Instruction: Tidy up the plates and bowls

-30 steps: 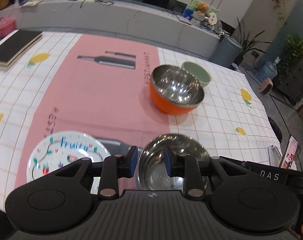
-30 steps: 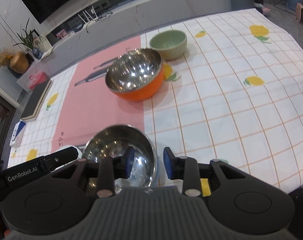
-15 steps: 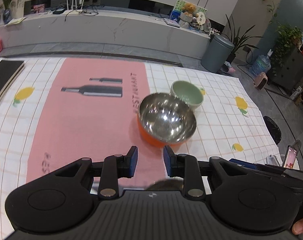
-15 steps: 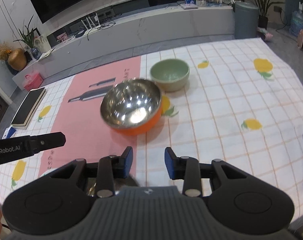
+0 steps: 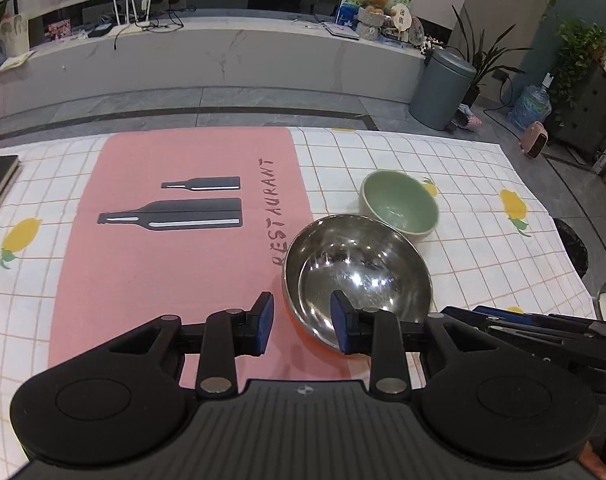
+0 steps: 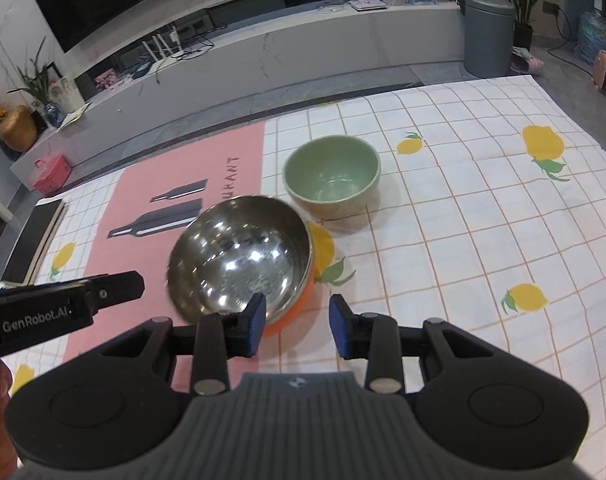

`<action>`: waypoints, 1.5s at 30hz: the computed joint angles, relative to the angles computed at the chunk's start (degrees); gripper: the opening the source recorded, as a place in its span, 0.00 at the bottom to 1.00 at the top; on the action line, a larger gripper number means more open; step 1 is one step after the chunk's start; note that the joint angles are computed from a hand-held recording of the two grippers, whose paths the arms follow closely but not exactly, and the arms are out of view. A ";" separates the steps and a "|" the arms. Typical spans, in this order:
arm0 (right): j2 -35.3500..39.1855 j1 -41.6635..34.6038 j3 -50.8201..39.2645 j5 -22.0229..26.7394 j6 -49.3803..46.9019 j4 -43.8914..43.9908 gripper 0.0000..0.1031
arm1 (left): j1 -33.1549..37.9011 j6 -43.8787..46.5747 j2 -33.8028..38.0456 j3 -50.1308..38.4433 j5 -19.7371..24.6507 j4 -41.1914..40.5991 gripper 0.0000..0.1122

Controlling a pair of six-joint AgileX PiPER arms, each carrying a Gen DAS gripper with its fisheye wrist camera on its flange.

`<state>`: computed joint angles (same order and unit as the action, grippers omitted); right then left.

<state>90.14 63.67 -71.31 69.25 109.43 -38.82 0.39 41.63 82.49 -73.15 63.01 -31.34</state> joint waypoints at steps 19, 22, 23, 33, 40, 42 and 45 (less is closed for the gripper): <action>3.23 -10.63 3.29 -12.34 -3.46 4.69 0.33 | -7.04 -3.23 9.83 -2.00 -6.33 4.82 0.32; 3.60 -11.33 3.32 -13.28 -3.63 5.27 0.31 | -7.58 -3.75 10.82 -2.73 -6.37 5.36 0.29; 3.66 -11.56 3.42 -13.69 -3.66 5.48 0.29 | -7.65 -3.97 10.98 -2.91 -6.32 5.47 0.28; 4.21 -11.98 4.09 -14.55 -1.15 5.29 0.16 | -8.28 -5.58 11.83 -3.55 -7.11 6.76 0.16; 4.41 -11.96 3.73 -14.05 0.34 5.36 0.12 | -8.35 -6.91 11.99 -4.13 -6.99 8.23 0.05; 4.65 -11.56 2.93 -12.91 0.51 5.41 0.11 | -8.11 -7.25 11.65 -4.11 -6.54 7.98 0.05; 4.57 -10.70 1.82 -11.31 0.40 4.92 0.11 | -7.91 -6.71 10.27 -3.57 -6.78 7.79 0.05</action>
